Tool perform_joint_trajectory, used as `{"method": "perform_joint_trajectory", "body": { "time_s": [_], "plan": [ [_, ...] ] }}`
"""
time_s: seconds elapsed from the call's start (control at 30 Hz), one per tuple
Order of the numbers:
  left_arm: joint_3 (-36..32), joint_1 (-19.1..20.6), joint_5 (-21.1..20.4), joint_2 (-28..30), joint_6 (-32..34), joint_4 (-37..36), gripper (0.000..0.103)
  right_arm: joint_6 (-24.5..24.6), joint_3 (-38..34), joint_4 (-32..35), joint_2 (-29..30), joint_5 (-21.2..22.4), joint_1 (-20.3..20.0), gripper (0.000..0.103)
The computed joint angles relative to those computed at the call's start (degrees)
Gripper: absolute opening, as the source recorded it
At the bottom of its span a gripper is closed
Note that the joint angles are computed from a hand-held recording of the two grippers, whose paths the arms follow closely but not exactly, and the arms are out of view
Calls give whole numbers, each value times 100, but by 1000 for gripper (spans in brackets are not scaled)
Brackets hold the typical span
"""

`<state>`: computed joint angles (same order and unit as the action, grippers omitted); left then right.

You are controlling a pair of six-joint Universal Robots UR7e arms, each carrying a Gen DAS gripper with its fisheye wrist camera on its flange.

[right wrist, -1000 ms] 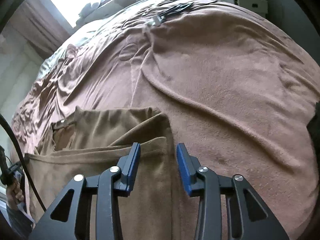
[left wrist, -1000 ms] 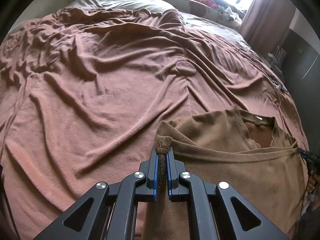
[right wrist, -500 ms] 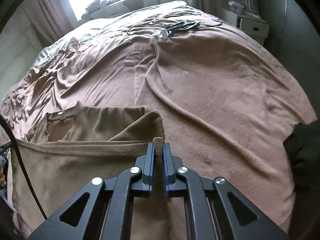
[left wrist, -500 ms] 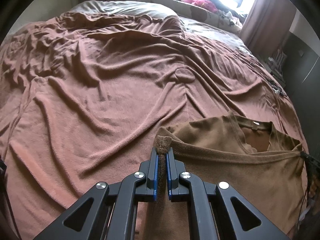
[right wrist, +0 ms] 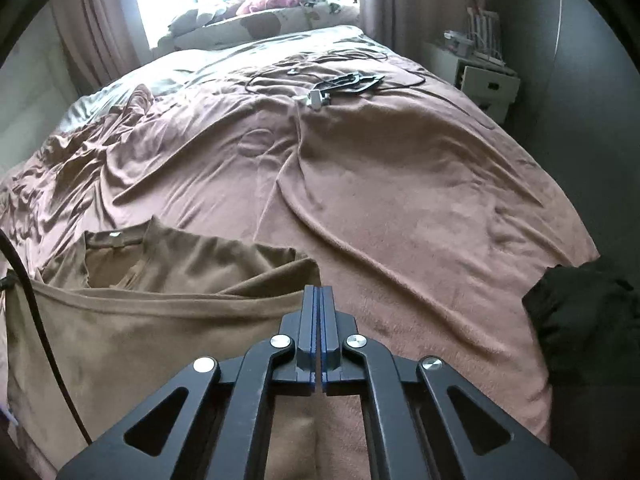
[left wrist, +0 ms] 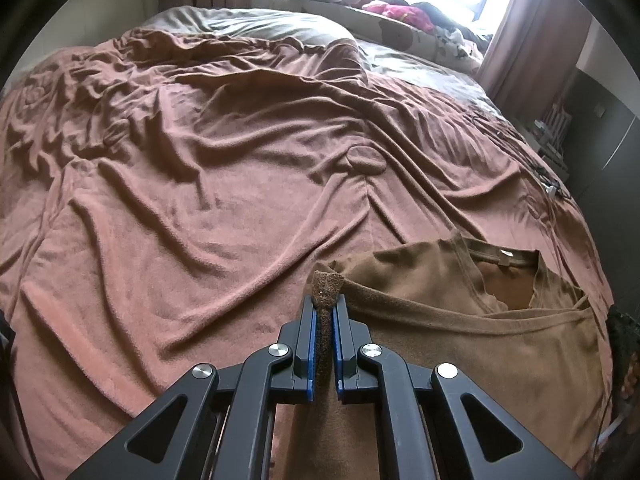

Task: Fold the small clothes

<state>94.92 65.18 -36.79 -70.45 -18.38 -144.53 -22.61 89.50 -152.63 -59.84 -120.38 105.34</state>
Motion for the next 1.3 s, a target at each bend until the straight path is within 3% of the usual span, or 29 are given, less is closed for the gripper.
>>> {"method": "perform_joint_trajectory", "body": {
  "time_s": [0.2,0.23,0.3,0.33,0.43,0.5,0.57,0.83,1.07,1.3],
  "plan": [
    [-48,53,-29,42,-64,113,7,572,-337,886,101,398,-253,2],
    [-51,57,-30,43,-66,117,7,628,-373,979,102,534,-301,6],
    [-54,63,-34,44,-64,116,7,729,-471,1125,115,826,-398,38],
    [-57,66,-39,47,-66,116,7,767,-484,1135,108,968,-441,45],
    [-62,68,-34,51,-74,143,7,808,-556,1159,124,1152,-518,49],
    [-58,79,-35,57,-65,139,7,800,-557,1140,134,1190,-540,47],
    [-65,90,-41,63,-70,154,7,759,-545,1160,144,1157,-555,39],
    [-62,98,-54,58,-75,159,7,769,-631,1246,295,956,-504,30],
    [-58,102,-53,54,-75,159,7,634,-595,1163,302,931,-469,1],
    [44,57,-120,-33,55,-173,7,405,-281,447,89,858,-315,0]
  ]
}}
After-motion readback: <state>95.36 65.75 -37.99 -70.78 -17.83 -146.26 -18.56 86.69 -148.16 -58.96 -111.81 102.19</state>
